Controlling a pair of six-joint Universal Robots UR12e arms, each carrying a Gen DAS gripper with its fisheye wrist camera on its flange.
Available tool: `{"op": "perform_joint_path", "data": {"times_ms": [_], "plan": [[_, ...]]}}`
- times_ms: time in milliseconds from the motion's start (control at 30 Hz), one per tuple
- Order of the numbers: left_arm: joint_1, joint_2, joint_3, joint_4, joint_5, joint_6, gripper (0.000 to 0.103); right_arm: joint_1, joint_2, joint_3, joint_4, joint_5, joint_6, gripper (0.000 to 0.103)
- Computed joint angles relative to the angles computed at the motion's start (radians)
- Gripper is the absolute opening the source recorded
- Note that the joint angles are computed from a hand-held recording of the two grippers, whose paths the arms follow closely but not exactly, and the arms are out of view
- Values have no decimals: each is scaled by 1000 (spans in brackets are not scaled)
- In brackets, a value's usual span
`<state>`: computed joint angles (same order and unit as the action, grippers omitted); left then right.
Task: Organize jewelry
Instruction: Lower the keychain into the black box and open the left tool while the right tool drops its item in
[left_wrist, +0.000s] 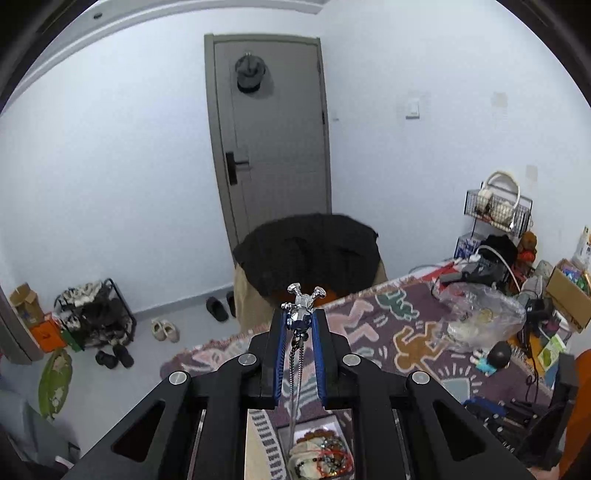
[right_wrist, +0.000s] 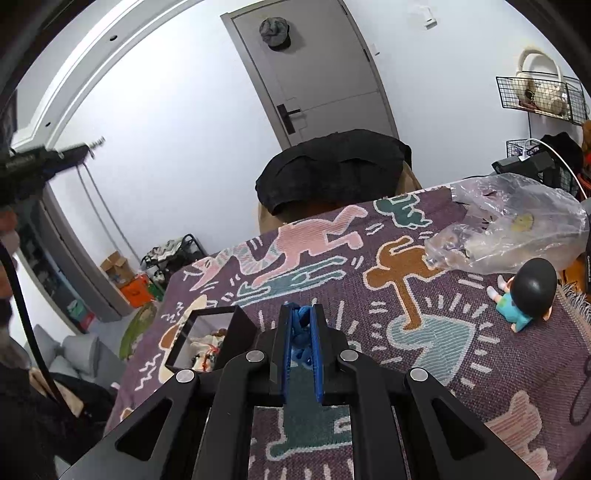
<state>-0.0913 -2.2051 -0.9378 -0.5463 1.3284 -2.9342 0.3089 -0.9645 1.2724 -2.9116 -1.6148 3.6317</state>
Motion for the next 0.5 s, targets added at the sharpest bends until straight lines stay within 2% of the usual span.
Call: {"op": "perform_joint_path", "data": {"times_ms": [367, 500], "plan": [[23, -34, -40, -118, -50, -12, 15, 13, 23, -43, 44, 6, -24, 11], [30, -52, -39, -167, -88, 23, 17, 19, 39, -74, 70, 13, -40, 11]]}}
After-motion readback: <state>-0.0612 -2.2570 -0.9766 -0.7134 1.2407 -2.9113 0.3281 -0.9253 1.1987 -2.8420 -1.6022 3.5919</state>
